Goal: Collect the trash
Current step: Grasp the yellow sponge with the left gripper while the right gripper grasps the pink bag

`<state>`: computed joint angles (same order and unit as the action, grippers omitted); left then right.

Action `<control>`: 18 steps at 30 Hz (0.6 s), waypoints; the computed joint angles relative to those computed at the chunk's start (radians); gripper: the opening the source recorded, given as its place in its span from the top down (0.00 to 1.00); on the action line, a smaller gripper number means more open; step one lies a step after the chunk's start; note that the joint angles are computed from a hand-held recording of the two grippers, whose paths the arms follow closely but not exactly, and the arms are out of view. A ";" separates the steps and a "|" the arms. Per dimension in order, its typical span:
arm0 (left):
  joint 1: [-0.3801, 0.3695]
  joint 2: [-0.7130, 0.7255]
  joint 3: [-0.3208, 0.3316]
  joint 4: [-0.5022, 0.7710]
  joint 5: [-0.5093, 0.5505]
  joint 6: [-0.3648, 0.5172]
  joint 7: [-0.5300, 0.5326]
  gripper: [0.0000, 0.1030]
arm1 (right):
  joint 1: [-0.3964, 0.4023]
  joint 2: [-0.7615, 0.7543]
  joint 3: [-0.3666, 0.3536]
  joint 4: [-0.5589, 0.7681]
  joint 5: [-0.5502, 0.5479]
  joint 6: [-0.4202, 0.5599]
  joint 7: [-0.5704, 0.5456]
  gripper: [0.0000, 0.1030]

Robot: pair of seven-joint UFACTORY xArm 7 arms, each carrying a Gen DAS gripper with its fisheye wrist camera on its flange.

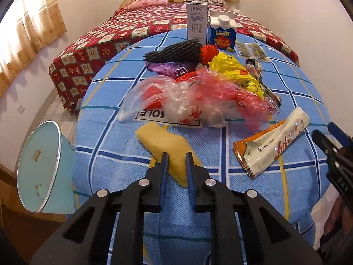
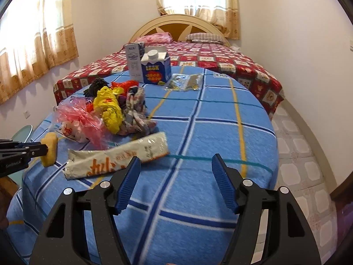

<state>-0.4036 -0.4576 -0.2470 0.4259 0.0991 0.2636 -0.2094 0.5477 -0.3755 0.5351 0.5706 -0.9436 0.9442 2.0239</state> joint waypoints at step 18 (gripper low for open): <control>0.167 -0.186 0.090 -0.073 0.022 0.022 0.125 0.87 | -0.004 0.299 -0.136 0.275 -0.205 -0.146 -0.150 0.49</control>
<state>-0.2362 -0.6434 -0.1570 0.3532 0.1212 0.2855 -0.0846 0.5442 -0.0767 0.3989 0.8453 -1.1482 0.7979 1.8736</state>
